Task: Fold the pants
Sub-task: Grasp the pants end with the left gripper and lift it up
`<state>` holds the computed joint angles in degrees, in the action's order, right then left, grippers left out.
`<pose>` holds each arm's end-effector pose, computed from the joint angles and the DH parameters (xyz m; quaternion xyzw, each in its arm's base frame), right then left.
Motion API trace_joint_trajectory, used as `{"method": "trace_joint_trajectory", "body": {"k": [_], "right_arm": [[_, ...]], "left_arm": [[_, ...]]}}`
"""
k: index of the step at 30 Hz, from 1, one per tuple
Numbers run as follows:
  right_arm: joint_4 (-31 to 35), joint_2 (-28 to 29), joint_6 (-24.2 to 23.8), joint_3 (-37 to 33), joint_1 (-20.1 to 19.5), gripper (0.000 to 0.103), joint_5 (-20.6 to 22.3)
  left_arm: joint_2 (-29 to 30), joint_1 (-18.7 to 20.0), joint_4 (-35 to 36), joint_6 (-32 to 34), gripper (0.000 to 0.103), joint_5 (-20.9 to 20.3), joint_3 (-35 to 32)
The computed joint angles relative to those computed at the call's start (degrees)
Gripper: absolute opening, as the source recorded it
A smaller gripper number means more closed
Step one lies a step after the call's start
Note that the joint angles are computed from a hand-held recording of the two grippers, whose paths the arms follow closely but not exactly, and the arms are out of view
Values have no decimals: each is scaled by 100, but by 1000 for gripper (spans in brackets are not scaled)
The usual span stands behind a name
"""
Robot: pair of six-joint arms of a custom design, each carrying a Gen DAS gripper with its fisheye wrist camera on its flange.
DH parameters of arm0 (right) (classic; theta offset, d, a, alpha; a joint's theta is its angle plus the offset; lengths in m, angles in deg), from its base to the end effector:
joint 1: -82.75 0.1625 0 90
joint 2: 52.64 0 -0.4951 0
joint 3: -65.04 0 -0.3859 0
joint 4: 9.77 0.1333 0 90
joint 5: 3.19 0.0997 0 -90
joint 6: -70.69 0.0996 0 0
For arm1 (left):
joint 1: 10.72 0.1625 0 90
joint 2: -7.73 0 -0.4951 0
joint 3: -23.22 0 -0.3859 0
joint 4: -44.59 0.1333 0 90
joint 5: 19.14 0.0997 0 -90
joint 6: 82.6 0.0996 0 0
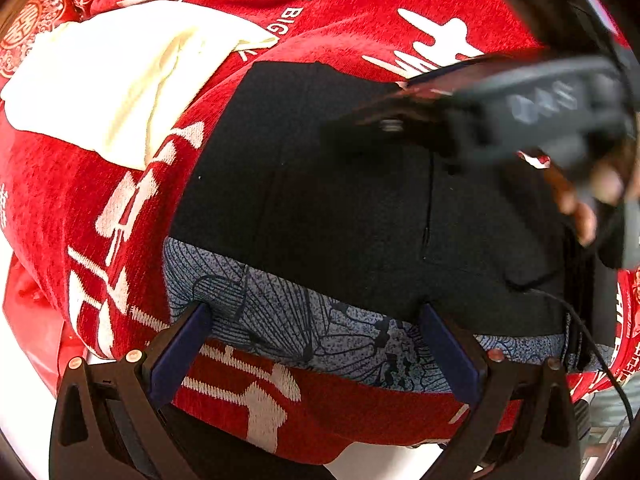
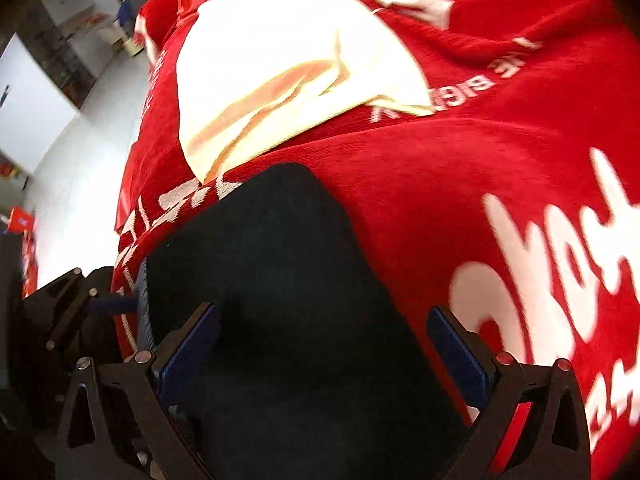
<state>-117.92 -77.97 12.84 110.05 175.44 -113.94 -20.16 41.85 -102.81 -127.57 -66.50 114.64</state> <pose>0.1405 -0.9024 0.1486 0.4979 -0.8483 -0.0950 0.1535 -0.2666 -0.6786 -0.0348 -0.0418 0.9295 -0.2017 0.3060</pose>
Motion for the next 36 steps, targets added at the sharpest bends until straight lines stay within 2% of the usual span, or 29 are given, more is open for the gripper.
{"method": "trace_joint_trajectory", "body": {"k": [3, 8, 10, 12, 13, 15, 19, 23, 26, 29, 33, 36], "right_arm": [[791, 312, 78, -556, -16, 103, 180], [682, 414, -40, -540, 3, 103, 187], [675, 368, -67, -458, 30, 91, 163], [735, 308, 0, -429, 52, 70, 146], [757, 278, -8, -432, 43, 65, 190], [705, 149, -29, -332, 9, 47, 349], [473, -114, -49, 31, -18, 43, 627], [286, -364, -187, 316, -38, 43, 935], [365, -507, -243, 359, -87, 42, 1254], [295, -607, -306, 478, -88, 42, 1384], [219, -648, -332, 570, -88, 42, 1445], [284, -723, -397, 605, -127, 42, 1555]], "left_arm": [[18, -6, -43, -23, 103, 21, 8], [24, -29, -229, 9, 103, 58, 97], [22, -41, -201, -33, 103, 77, 105], [13, -58, -226, -49, 103, 95, 152], [2, -63, -248, -44, 103, 103, 182], [-35, -95, -354, 17, 103, 105, 244], [-210, -115, -1198, 378, 103, -172, 613], [-483, -117, -1977, 901, 103, -161, 1029], [-696, 64, -2396, 1311, 103, -634, 1202], [-832, 304, -2687, 1874, 103, -1333, 1176], [-814, 532, -2492, 2683, 103, -2183, 818], [-758, 669, -2105, 3277, 103, -2570, 513]]}}
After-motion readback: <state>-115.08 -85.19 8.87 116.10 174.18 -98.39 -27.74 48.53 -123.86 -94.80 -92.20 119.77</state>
